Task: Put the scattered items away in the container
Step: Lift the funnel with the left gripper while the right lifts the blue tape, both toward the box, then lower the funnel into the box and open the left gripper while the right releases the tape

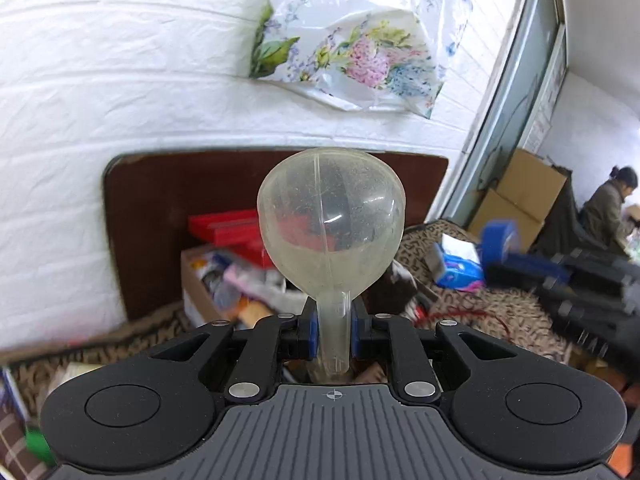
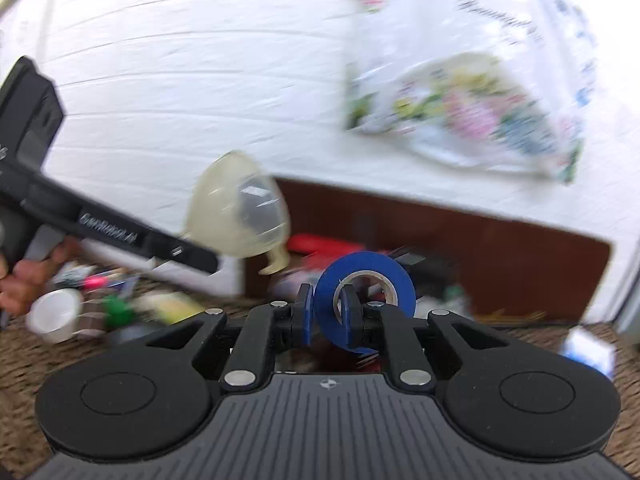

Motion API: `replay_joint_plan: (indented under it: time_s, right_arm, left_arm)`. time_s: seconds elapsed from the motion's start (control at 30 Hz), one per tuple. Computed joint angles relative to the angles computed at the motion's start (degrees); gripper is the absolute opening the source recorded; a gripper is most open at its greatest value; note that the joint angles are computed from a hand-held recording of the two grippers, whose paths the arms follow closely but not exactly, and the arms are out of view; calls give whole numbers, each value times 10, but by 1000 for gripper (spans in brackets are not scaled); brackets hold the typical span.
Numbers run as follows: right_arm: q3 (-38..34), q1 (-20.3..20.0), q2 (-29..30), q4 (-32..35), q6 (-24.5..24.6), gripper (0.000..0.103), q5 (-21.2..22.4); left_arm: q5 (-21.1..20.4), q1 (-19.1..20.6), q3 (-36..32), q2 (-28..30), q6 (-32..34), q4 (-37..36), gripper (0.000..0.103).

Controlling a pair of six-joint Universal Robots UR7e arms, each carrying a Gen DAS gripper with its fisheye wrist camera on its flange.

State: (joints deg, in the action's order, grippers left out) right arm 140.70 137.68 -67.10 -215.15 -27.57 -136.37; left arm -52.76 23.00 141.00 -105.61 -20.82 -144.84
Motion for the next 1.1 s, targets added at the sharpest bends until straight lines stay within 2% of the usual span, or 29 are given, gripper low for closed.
replay_joint_plan:
  time_s: [0.13,0.23,0.4,0.47,0.57,0.63,0.7,0.73,0.8,0.87,0.93,0.97,1.03,1.07,1.1]
  right_arm:
    - [-37,-49,3,-37,-51,16,-12]
    - [-48,-104,8,-33,-67,16,3]
    - [-56,-175,32,28,-40,16,62]
    - [-52,-194,36,44,-36,16,107]
    - [-46,-215,34,76,-40,16,169]
    - [-53,-218,45,92,-50,16,172]
    - [-58,-222,55,104,-46,16,169]
    - [-58,-223,59,103,-47,16,166]
    - [-60,-220,69,99,-56,17,153]
    - [-59,-215,76,82,-67,19,142]
    - [-61,-209,82,64,-79,35,132]
    - [-60,-206,80,63,-81,38,131]
    - [-63,-205,83,44,-97,52,122]
    - [-63,-201,89,24,-109,61,112]
    - [-62,-198,92,12,-117,64,107]
  left_arm:
    - [-27,63,-39,96,48,-57,13]
    - [-39,100,-53,153,72,-86,13]
    - [-70,134,-55,200,106,-112,13]
    - [-85,145,-58,211,124,-119,13]
    - [-85,153,-58,223,140,-123,17]
    - [-82,160,-59,229,140,-124,24]
    - [-89,168,-59,232,143,-127,26]
    - [-89,169,-59,233,144,-129,37]
    - [-81,167,-57,235,145,-135,43]
    - [-71,163,-52,234,145,-148,67]
    - [-61,157,-45,228,142,-164,78]
    - [-60,155,-43,226,141,-169,82]
    - [-59,153,-39,220,140,-175,84]
    - [-56,150,-37,217,138,-175,88]
    - [-49,148,-35,215,134,-176,90]
